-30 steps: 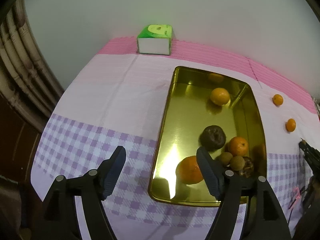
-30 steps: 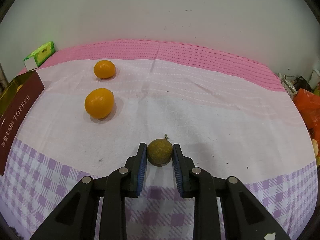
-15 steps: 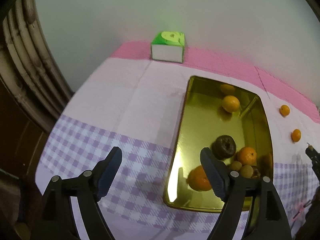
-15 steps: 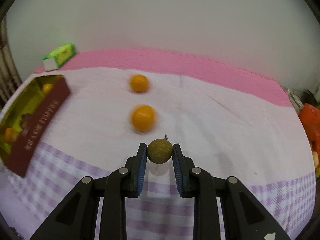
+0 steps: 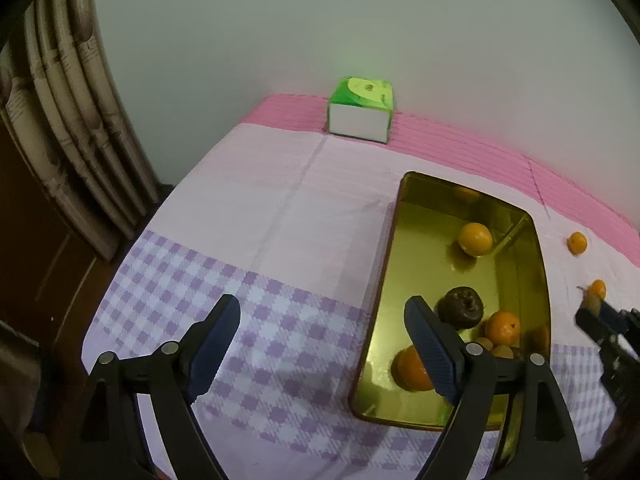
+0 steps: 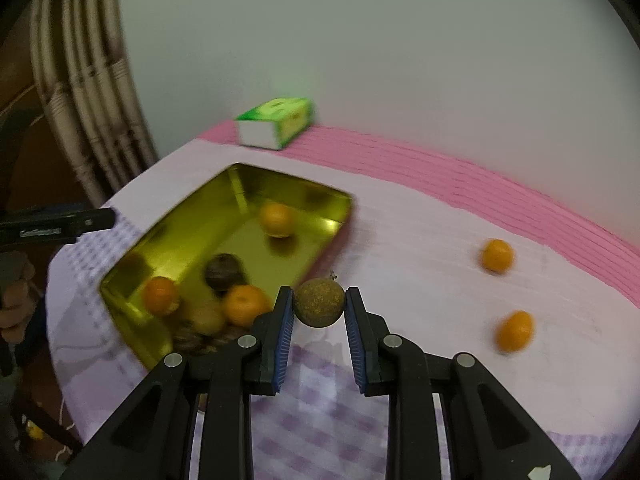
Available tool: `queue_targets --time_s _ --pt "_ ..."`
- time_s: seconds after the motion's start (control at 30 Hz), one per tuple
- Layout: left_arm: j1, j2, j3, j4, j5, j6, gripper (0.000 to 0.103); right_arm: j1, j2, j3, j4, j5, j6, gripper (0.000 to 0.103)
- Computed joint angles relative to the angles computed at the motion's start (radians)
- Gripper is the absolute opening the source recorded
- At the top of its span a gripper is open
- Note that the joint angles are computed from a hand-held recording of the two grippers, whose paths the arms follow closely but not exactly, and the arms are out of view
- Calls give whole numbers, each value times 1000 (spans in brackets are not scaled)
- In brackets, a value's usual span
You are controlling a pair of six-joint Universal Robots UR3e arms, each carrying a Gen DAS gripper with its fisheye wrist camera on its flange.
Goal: Organize fruits
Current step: 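Carry the olive-green fruit into the gold tin and open the right gripper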
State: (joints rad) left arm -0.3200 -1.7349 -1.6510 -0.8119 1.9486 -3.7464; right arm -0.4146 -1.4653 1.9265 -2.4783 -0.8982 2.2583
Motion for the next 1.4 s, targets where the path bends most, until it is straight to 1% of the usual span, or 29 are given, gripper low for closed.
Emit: queue_targets --time_s 0.13,0.27,0.57,0.87,1.13,1.3,1.4 --pt "9 13 -16 8 -8 -7 84 65 7 13 -22 -20 8 23" --pt "15 18 -21 9 -15 -10 84 134 40 5 -53 -53 40 23" --pt "37 26 -32 -1 -46 -23 85 220 116 -46 -68 -106 77 23" --pt "37 21 -28 -11 -51 -23 85 250 147 -50 -87 -140 84 24" --pt "31 17 -26 -11 -46 -25 85 251 149 -47 -105 -146 92 24" --pt "25 8 -17 -16 -43 -21 85 245 150 -53 -101 -137 98 24" --pt "23 4 -11 -20 -42 -20 85 234 141 -53 -96 -124 104 28"
